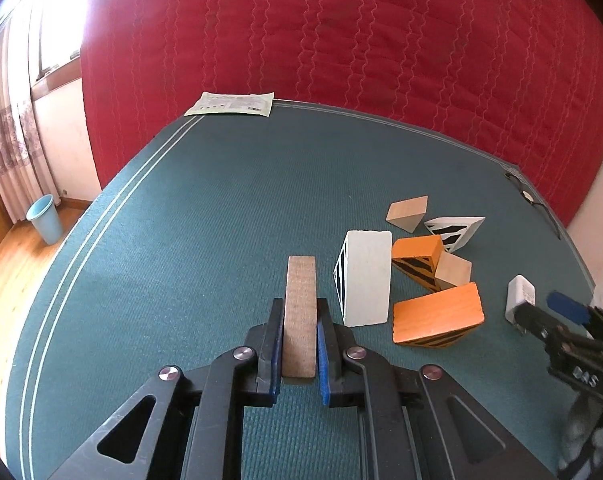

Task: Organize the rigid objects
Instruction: 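Grasp the tall wooden block with the left gripper while the right grasps the white charger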

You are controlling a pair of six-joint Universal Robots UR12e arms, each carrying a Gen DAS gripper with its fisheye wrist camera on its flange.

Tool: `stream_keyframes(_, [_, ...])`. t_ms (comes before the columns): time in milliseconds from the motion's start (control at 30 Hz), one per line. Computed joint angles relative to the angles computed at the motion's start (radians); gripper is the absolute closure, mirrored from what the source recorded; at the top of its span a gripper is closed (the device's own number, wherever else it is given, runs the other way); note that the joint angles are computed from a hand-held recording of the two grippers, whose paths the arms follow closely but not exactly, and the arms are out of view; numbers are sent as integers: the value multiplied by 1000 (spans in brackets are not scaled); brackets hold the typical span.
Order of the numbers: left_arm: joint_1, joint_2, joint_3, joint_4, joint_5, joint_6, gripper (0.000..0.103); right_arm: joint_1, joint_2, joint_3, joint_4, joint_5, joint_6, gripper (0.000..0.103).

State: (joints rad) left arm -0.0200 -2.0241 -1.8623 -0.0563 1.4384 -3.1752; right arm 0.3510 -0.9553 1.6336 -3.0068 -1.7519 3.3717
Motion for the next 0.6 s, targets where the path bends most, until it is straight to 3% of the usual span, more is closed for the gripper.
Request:
stream_keyframes(233, [2,0,1,-4,-9,3,89,-3,30,-50,67,5,-28,23])
stream_keyframes(333, [2,-1,1,-4,-10,5,89,1,31,-52,70,-8,-46,34])
stream_keyframes(400, [1,0,-1,-2,-10,5,89,2,30,-50,60,-12,-55,49])
stream_keyframes(600, [-3,1,-4,3,-7,8,89,5,22,-35,51,-10,-52,51])
